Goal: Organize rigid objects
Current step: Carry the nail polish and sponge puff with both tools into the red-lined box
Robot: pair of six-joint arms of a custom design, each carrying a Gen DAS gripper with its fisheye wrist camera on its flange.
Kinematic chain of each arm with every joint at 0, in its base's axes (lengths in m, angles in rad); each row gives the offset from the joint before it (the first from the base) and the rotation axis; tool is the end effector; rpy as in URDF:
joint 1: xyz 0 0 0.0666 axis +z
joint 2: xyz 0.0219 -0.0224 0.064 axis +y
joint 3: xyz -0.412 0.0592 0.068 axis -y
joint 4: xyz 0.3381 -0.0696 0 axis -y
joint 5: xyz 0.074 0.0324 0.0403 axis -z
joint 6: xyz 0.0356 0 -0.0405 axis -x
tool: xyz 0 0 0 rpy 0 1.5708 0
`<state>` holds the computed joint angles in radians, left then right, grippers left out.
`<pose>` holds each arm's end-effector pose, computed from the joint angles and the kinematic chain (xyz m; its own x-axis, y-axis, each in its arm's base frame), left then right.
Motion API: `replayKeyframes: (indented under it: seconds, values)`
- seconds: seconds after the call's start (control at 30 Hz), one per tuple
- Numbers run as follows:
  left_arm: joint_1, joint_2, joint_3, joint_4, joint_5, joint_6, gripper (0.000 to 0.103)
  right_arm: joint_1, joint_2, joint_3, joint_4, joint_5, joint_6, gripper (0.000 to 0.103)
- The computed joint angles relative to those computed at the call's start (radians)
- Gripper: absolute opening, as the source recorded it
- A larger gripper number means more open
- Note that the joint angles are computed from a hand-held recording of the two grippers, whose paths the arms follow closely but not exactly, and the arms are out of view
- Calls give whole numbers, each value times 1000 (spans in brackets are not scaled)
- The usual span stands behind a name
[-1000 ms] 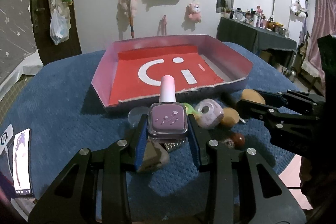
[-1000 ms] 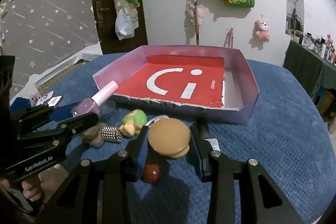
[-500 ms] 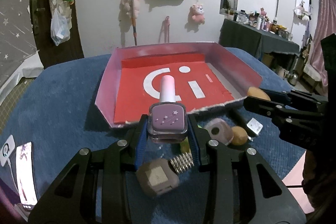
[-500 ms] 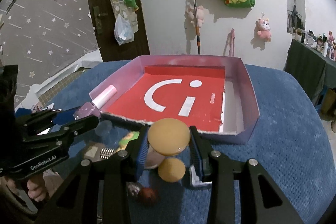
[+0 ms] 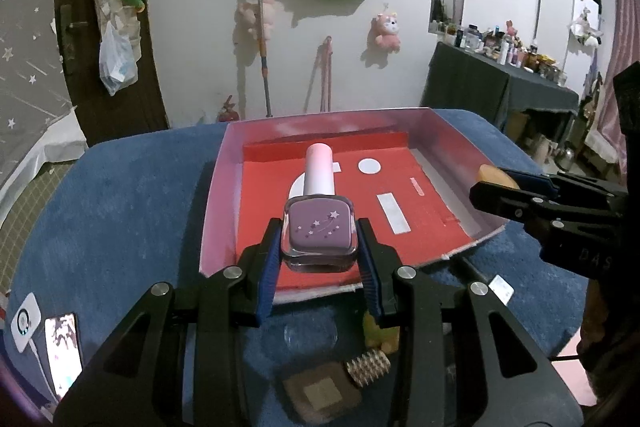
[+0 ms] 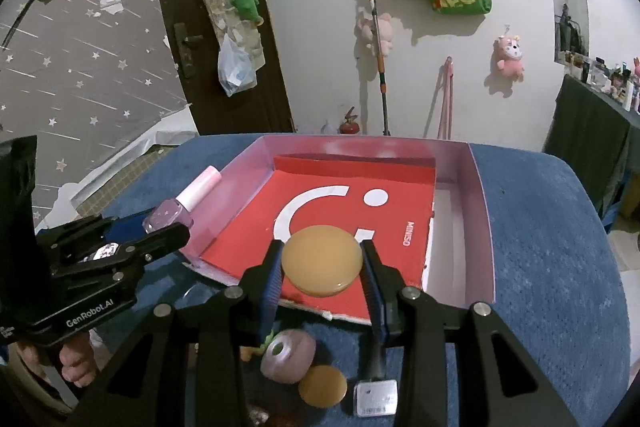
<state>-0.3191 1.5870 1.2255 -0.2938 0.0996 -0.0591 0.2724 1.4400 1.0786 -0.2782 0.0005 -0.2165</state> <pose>0.4730 -0.1604 0.3550 -0.5548 0.2452 -0.7951 0.4205 0.9072 -0.0137 0.4236 0.1179 0.3628 -0.6192 0.0501 -0.7837 -0.1389 0.9752 0.1721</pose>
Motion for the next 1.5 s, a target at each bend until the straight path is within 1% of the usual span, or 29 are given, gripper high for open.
replayKeyframes:
  seconds: [0.17, 0.33, 0.43, 0.5, 0.67, 0.73, 0.87, 1.03, 1.27, 1.37, 1.5]
  values:
    - [1, 51, 67, -33, 10, -2, 34, -25, 42, 42, -18, -19, 10, 40]
    - [-1, 110, 136, -68, -3, -22, 34, -52, 104, 97, -34, -37, 20, 40]
    - [3, 155, 193, -109, 6, -27, 34, -68, 150, 139, -53, -54, 19, 40]
    - [5, 187, 230, -143, 12, -29, 34, -78, 189, 179, -81, -60, 20, 40]
    - [6, 268, 323, -234, 27, -35, 34, -94, 262, 250, -127, -53, 27, 40]
    - [7, 292, 345, -259, 31, -33, 34, -101, 292, 283, -150, -48, 27, 40]
    - [13, 321, 378, -293, 28, -24, 34, -109, 328, 320, -182, -50, 30, 40]
    - [23, 358, 421, -351, 33, -12, 34, -108, 373, 370, -246, -31, 34, 40]
    - [22, 380, 446, -392, 26, -19, 34, -113, 398, 379, -282, -24, 27, 40]
    - [21, 380, 448, -397, 25, -20, 34, -113, 410, 392, -308, -22, 15, 40]
    - [22, 383, 451, -405, 25, -22, 34, -107, 418, 409, -335, -4, 27, 40]
